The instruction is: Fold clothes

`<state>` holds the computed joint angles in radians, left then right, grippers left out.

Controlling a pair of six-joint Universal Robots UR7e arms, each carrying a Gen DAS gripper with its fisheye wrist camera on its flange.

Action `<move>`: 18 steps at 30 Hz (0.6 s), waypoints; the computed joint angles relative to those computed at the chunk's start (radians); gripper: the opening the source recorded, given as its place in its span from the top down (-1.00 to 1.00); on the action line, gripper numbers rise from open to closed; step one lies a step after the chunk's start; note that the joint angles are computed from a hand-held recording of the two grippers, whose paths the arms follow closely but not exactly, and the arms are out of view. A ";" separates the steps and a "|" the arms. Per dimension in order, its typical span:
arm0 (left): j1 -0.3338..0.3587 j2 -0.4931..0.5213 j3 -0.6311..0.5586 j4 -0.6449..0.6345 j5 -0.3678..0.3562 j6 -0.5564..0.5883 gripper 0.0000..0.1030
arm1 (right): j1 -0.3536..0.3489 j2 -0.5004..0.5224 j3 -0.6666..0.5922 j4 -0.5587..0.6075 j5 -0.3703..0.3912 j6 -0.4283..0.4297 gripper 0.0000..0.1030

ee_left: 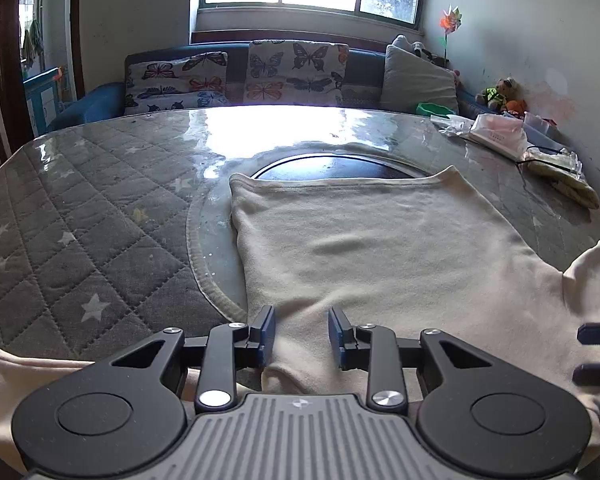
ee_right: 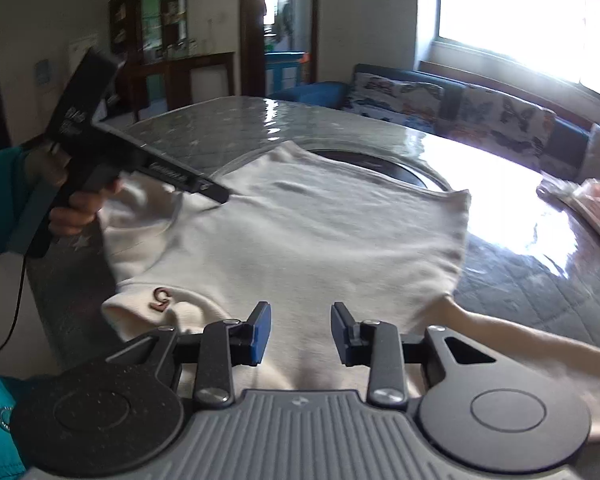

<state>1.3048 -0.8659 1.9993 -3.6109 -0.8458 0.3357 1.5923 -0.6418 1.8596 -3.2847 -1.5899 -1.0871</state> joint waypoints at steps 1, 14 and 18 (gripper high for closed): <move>-0.005 -0.002 0.006 -0.007 0.002 0.000 0.30 | -0.005 -0.004 0.000 -0.009 0.002 0.016 0.36; -0.086 -0.006 0.098 -0.043 -0.055 0.054 -0.01 | -0.074 -0.022 0.005 -0.180 -0.113 0.112 0.25; -0.101 -0.003 0.129 -0.064 -0.044 0.047 -0.11 | -0.079 -0.013 -0.019 -0.219 -0.112 0.136 0.16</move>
<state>1.2036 -0.8686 2.1285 -3.6751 -0.8897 0.3831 1.5130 -0.6551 1.8410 -3.5035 -1.7019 -0.9507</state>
